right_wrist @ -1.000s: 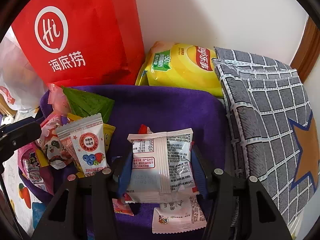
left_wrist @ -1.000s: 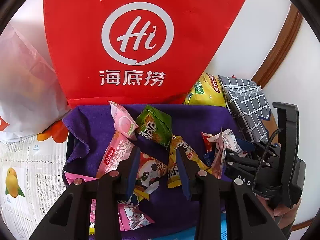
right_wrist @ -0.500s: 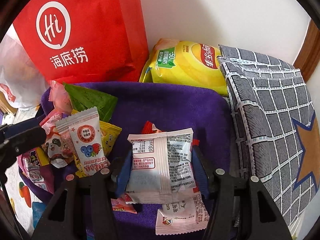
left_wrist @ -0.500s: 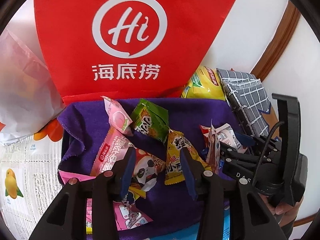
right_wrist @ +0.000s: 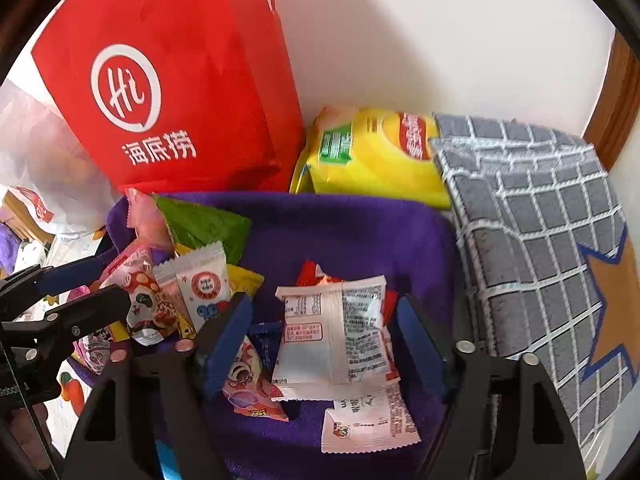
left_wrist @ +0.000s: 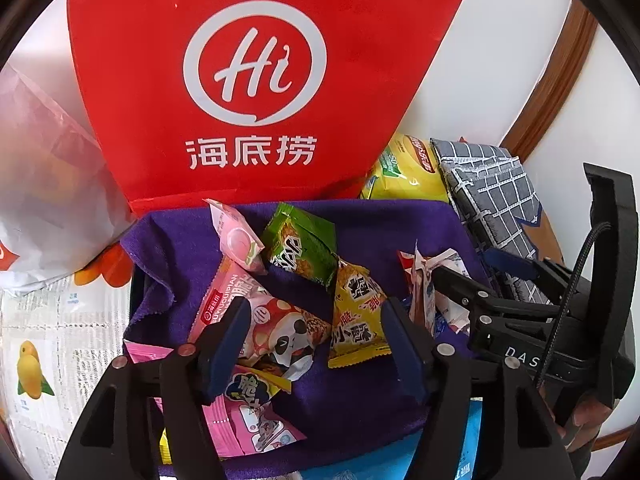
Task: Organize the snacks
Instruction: 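Open both tools and withdraw them from the purple towel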
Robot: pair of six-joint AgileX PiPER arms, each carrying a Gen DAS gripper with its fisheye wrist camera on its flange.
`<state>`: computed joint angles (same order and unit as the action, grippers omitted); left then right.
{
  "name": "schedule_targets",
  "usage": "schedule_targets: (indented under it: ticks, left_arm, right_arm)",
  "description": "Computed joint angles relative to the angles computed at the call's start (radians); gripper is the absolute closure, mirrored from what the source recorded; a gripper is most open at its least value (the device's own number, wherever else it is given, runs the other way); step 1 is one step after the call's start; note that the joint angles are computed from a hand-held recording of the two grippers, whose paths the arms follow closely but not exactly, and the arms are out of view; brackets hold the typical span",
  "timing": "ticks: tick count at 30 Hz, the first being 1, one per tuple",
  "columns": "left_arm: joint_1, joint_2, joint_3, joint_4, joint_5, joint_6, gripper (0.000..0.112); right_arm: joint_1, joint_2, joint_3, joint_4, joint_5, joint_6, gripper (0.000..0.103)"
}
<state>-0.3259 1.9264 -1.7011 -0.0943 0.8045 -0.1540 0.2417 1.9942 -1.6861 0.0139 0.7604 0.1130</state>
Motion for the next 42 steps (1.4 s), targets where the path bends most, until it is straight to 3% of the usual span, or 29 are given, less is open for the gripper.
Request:
schedule_targets:
  ticks: [11, 21, 25, 28, 33, 36, 42]
  left_arm:
    - [-0.02, -0.024, 0.001, 0.043, 0.009, -0.031, 0.045]
    - [-0.043, -0.106, 0.022, 0.081, 0.04, -0.087, 0.045]
    - [-0.068, -0.198, 0.097, 0.089, 0.056, -0.096, 0.045]
    - [-0.105, -0.297, 0.19, 0.158, 0.045, -0.167, 0.038]
    - [-0.179, -0.466, 0.334, 0.26, 0.061, -0.293, 0.036]
    - [-0.254, -0.565, 0.405, 0.353, 0.1, -0.391, 0.036]
    - [-0.462, -0.74, 0.502, 0.527, 0.216, -0.63, 0.031]
  right_arm:
    - [0.026, -0.075, 0.039, -0.031, -0.009, 0.038, 0.021]
    - [0.054, -0.193, 0.062, -0.088, 0.071, 0.091, 0.021]
    - [0.086, -0.288, 0.125, -0.138, 0.093, 0.157, 0.021]
    - [0.106, -0.364, 0.184, -0.147, 0.098, 0.198, 0.021]
    - [0.191, -0.507, 0.282, -0.239, 0.142, 0.316, 0.019]
    - [0.261, -0.605, 0.343, -0.302, 0.172, 0.396, 0.012]
    - [0.389, -0.799, 0.452, -0.368, 0.258, 0.55, 0.012]
